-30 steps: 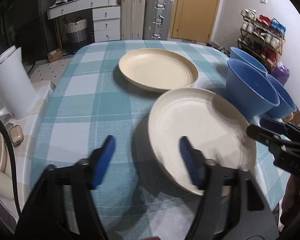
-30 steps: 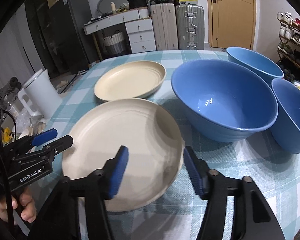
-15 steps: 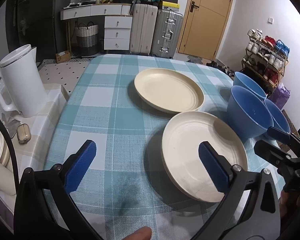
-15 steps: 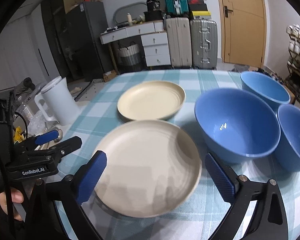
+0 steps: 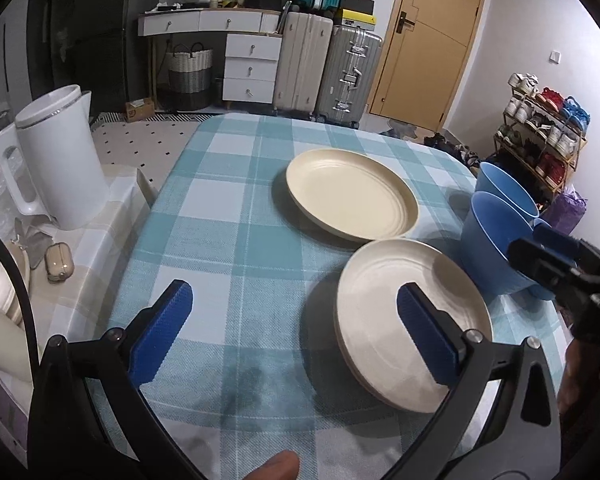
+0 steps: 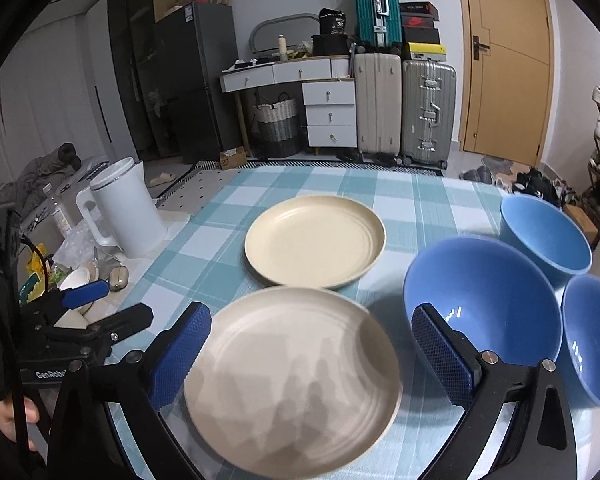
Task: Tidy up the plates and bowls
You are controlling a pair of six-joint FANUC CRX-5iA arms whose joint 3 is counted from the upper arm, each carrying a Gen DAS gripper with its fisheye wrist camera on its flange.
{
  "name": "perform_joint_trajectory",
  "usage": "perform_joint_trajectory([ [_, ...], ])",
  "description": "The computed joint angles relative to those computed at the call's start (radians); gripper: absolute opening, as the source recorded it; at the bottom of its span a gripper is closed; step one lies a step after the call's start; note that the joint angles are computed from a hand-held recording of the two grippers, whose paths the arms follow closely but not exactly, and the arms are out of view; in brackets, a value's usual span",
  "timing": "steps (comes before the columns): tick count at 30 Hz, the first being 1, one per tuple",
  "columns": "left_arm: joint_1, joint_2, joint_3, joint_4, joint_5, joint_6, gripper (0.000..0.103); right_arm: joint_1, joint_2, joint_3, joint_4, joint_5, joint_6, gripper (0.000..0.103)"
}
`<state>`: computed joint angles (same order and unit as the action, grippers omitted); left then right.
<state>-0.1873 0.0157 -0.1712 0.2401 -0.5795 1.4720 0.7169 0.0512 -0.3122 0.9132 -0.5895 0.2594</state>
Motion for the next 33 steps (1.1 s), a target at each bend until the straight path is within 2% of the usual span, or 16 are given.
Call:
perform_joint_trajectory([
  [10, 0.011, 0.042, 0.102, -0.073, -0.067, 0.079, 0.102, -0.021, 0.067, 0.127, -0.133, -0.01, 0.2, 0.102],
  [24, 0.055, 0.125, 0.212, -0.047, -0.123, 0.083, 0.102, -0.062, 0.154, 0.292, -0.245, -0.068, 0.335, 0.102],
  [33, 0.055, 0.208, 0.312, -0.017, -0.141, 0.071, 0.102, -0.116, 0.206, 0.432, -0.408, -0.111, 0.486, 0.102],
])
